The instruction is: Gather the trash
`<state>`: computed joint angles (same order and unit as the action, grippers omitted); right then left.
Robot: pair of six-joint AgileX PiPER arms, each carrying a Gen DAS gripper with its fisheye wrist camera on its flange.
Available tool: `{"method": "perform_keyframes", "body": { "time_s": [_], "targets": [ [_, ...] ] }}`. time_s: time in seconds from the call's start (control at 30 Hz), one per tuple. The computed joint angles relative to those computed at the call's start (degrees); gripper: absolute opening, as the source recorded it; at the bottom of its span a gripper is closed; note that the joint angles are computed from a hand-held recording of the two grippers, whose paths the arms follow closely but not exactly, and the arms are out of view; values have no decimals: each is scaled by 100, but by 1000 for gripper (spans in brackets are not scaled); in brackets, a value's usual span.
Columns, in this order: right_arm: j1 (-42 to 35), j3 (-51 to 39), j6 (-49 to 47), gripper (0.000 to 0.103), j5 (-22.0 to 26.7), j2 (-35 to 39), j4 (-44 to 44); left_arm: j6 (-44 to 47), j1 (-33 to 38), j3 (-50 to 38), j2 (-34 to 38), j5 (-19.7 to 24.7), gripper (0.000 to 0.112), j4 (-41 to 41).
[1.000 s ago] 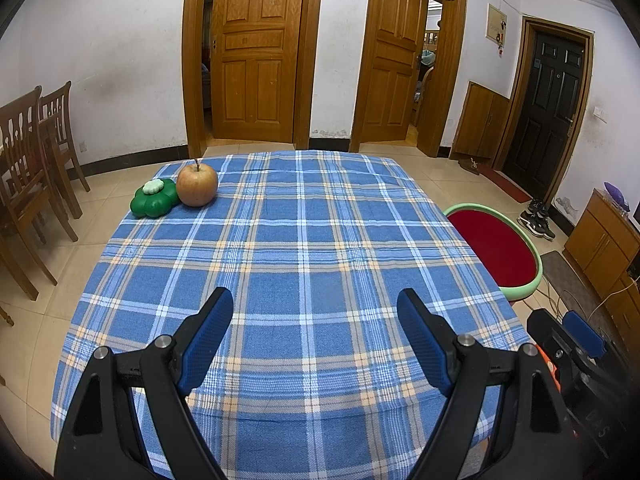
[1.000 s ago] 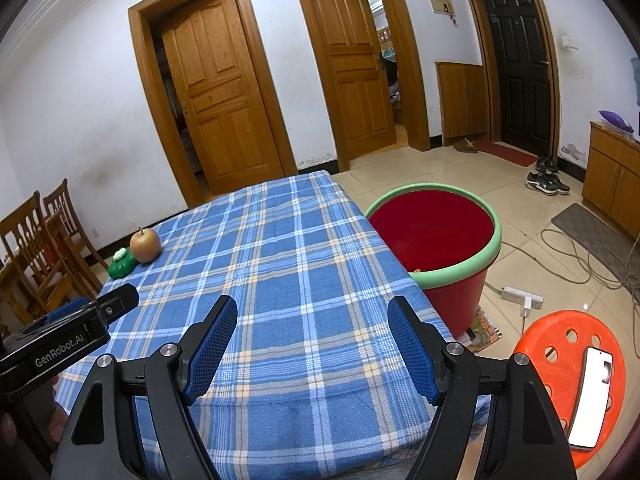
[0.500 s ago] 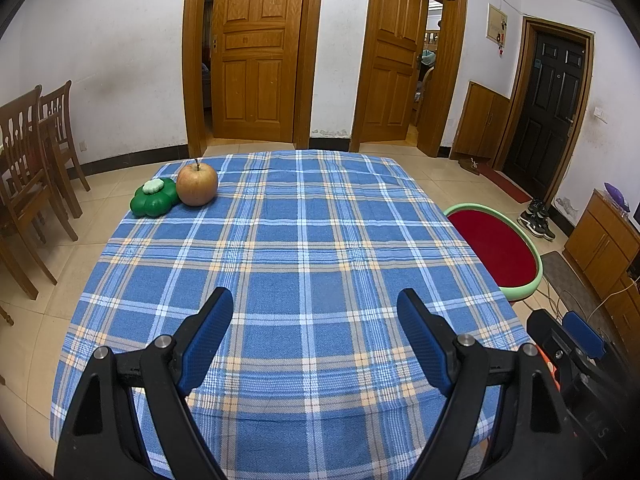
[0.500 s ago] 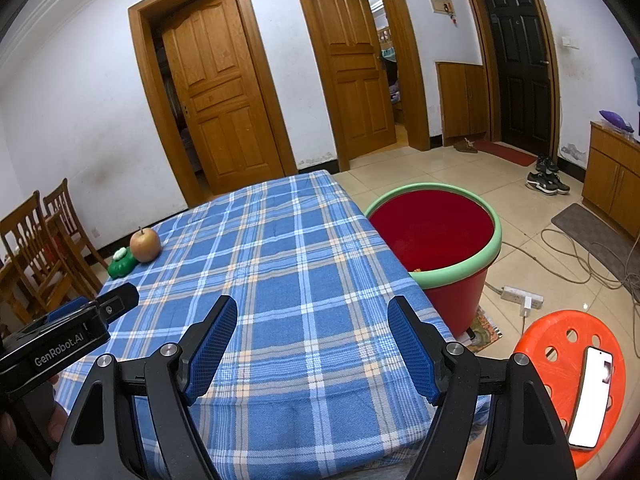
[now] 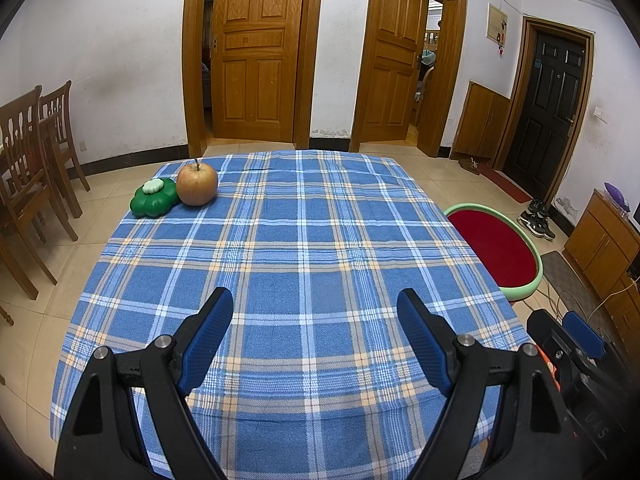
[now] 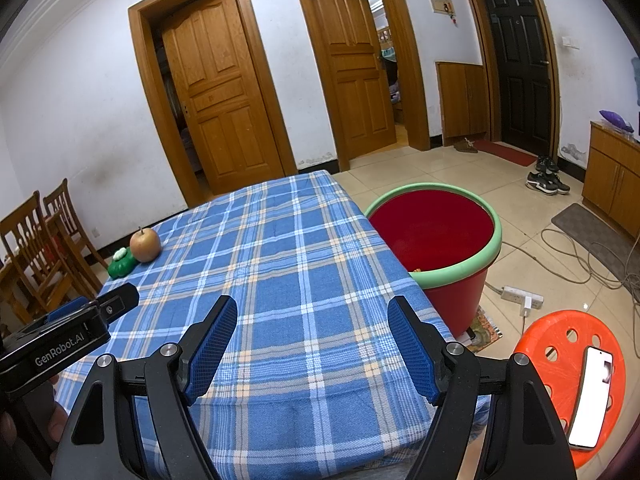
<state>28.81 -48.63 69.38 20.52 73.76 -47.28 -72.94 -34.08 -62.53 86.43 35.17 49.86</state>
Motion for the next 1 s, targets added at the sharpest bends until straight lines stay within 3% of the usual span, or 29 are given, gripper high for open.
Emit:
{"method": "perform_keyframes", "body": {
  "time_s": [1.0],
  "targets": [
    [55,-15,92,78,24,16,-102,-6,8,0,-3,-16,83,2]
  ]
}}
